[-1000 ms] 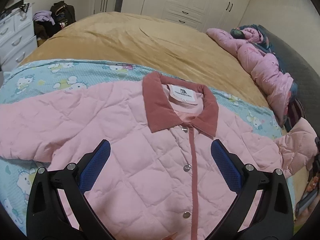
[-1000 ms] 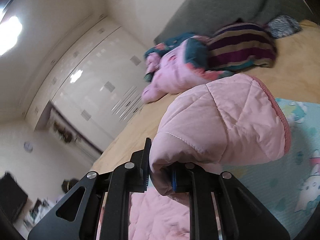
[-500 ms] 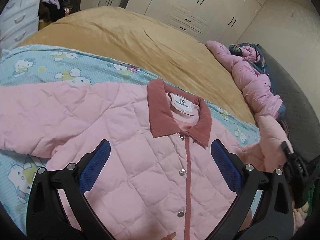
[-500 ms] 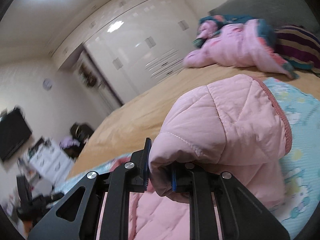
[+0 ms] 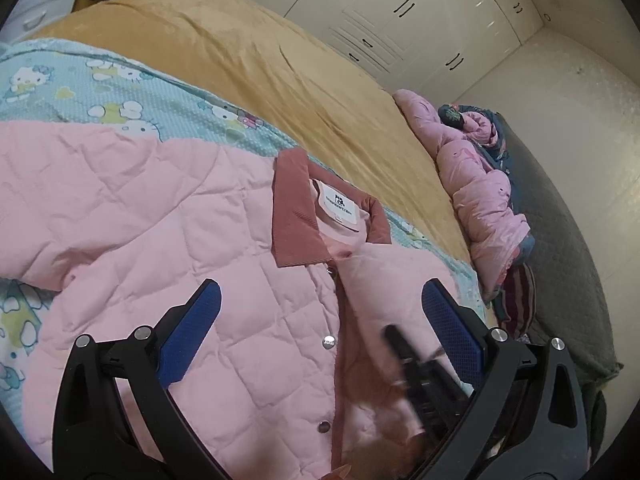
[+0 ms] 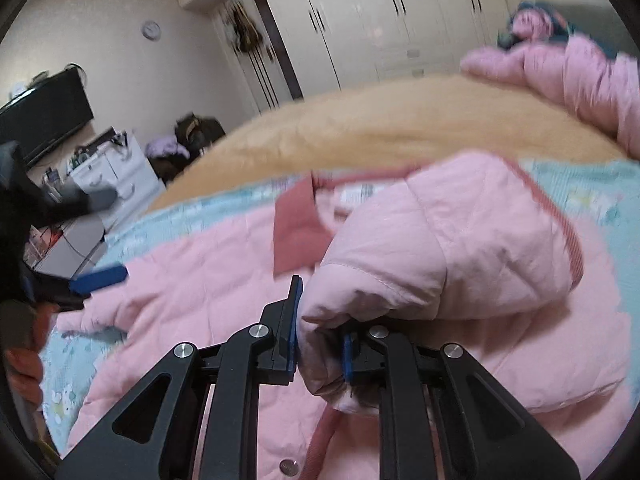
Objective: Fold large clothes
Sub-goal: 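Carry the sleeve across the jacket front toward the left tool and release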
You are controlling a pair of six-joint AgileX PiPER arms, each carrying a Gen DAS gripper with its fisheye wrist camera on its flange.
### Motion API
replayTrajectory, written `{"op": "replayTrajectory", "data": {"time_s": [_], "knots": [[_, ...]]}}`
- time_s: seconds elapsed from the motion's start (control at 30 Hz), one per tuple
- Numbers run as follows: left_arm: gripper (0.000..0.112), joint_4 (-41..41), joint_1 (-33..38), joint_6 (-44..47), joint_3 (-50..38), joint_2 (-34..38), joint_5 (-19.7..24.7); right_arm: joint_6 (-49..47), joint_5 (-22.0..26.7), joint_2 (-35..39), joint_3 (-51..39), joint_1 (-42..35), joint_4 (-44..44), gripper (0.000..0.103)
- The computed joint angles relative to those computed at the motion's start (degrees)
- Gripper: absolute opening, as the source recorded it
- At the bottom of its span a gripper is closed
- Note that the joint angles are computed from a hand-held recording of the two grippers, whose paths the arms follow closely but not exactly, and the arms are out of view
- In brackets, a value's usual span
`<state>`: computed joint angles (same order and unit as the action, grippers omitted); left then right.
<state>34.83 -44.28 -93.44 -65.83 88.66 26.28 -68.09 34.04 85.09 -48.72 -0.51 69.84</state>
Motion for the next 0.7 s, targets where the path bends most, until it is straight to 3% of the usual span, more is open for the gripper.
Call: {"op": "replayTrajectory", "data": {"time_s": [0.1, 0.17, 0.27, 0.43, 0.5, 0.57, 0.63, 0.7], "knots": [[0.094, -4.5, 1.1, 4.5, -0.6, 1.8, -0.4, 8.7, 6.1, 3.2, -2.5, -1.9, -3.9, 0.023], [0.094, -8.1, 1.4, 8.1, -1.8, 3.7, 0.3, 12.9, 13.4, 5.6, -3.2, -6.0, -2.5, 0.041], [0.094, -11.2, 1.5, 11.3, -3.6, 6.5, 0.5, 18.0, 20.8, 4.6, -1.7, -13.4, 0.4, 0.053], [0.094, -14.2, 0.2, 14.9, -6.4, 10.0, 0.2, 18.3, 20.2, -1.0, 4.0, -22.3, 7.8, 0.067], [0.094, -16.3, -0.1, 16.9, -7.2, 10.8, -0.3, 15.6, 20.1, 0.5, 3.4, -22.1, 8.6, 0.058], [0.094, -14.6, -0.5, 15.6, -7.1, 10.3, -0.3, 12.1, 20.0, 1.1, 3.6, -20.9, 10.6, 0.025], [0.094, -10.3, -0.5, 11.0, -5.1, 8.1, -2.0, 7.5, 19.2, -0.5, 3.8, -19.0, 12.0, 0.022], [0.094, -6.1, -0.2, 5.9, -3.0, 6.0, -3.0, 4.3, 21.6, -2.1, 3.4, -17.3, 12.2, 0.022]]}}
